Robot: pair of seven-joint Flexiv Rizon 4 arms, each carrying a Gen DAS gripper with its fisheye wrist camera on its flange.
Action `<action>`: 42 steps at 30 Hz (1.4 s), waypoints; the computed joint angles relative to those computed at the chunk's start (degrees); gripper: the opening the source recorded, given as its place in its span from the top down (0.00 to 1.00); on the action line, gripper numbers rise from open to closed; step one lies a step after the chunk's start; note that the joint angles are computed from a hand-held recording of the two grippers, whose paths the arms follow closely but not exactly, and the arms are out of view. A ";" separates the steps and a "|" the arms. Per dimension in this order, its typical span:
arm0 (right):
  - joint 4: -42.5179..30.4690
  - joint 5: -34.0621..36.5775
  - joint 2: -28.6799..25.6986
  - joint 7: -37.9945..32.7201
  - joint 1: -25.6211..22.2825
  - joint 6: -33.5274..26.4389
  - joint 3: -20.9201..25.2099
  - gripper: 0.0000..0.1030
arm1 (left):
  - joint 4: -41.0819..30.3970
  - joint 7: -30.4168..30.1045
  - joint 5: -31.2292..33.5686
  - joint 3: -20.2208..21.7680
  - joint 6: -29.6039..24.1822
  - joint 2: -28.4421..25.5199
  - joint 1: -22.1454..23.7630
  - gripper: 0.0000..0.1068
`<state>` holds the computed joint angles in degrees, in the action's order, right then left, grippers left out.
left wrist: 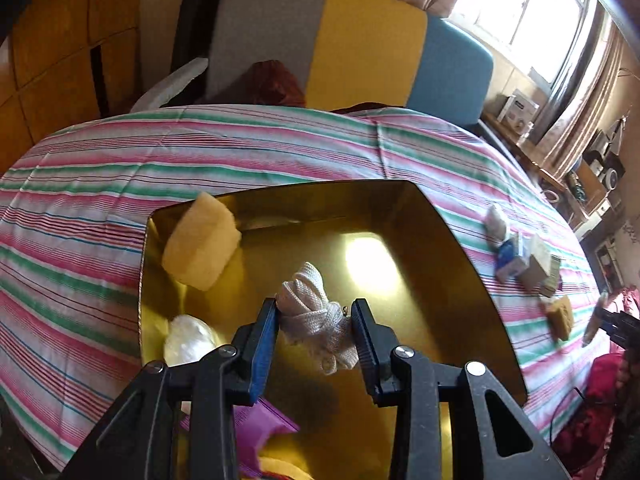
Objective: Organize objects
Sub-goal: 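Carry the rope knot to the tray and release it with the left tool, then carry the WEIDAN snack bag over the tray with the right tool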
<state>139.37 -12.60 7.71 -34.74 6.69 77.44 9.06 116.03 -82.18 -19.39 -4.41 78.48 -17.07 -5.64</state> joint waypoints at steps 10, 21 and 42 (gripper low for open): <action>0.22 -0.32 0.08 0.47 -0.20 -0.30 0.08 0.61 | -8.73 -12.38 13.51 9.71 -8.50 -6.03 -3.17 0.65; -0.25 -1.70 0.18 1.73 -0.30 -2.48 0.27 0.61 | -4.05 -16.31 16.09 8.50 -4.70 -1.95 -0.48 0.59; -2.01 -9.57 0.53 6.42 0.03 -9.96 1.24 0.61 | 10.85 -23.98 24.09 7.82 5.08 12.05 -0.75 0.59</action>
<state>137.35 -22.17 8.24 -28.32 6.72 67.48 10.30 126.88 -106.16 4.70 3.41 83.56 -5.02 -6.39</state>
